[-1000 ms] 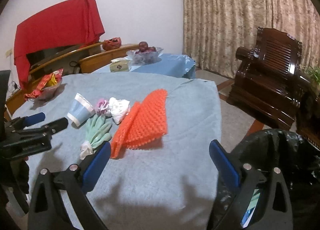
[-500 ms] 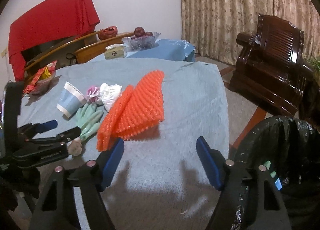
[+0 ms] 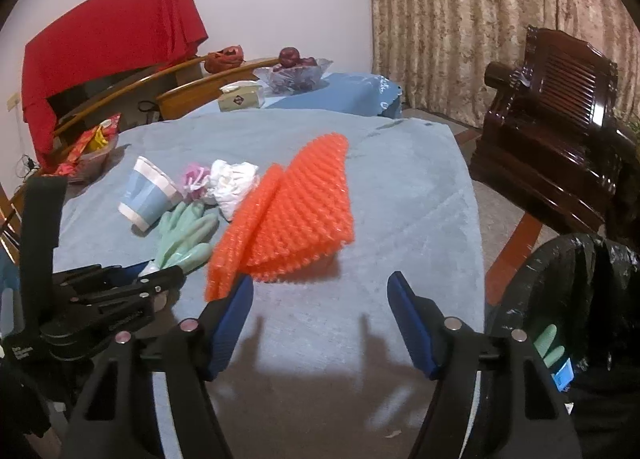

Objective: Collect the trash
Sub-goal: 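Grasp an orange foam net with the right gripper while the left gripper holds the glove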

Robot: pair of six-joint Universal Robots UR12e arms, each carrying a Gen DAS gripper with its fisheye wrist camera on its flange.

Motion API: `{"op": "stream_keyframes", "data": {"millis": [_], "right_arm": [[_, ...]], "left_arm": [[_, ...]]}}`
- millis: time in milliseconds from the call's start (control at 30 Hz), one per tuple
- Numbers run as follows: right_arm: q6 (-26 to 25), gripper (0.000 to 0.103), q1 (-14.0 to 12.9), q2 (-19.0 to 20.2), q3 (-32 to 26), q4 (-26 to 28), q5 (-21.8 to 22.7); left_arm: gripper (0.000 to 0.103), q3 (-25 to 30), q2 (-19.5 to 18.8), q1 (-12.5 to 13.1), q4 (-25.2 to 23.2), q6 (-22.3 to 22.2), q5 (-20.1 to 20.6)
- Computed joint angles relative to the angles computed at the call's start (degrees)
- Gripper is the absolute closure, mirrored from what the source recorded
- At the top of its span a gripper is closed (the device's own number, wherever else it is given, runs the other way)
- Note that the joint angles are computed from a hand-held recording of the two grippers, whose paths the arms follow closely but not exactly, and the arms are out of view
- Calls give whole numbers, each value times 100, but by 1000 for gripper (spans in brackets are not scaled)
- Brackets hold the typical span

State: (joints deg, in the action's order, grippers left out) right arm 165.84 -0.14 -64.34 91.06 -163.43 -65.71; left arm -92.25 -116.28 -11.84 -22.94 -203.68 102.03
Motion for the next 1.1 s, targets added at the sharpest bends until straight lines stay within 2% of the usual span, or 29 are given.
{"op": "stream_keyframes", "data": {"millis": [300, 700, 900, 1033, 1100], "right_arm": [[-63, 38, 79, 1, -24, -5, 127], [-101, 56, 282, 144, -217, 348, 119], [-225, 74, 365, 233, -350, 601, 79], [-216, 91, 369, 278, -427, 799, 145], [-244, 91, 354, 272, -432, 850, 250]], "left_arm": [[76, -227, 246, -20, 345, -95, 267], [76, -332, 409, -37, 598, 81, 461], [76, -382, 441, -47, 680, 47, 498], [76, -389, 446, -52, 695, 59, 511], [76, -390, 448, -48, 695, 64, 501]]}}
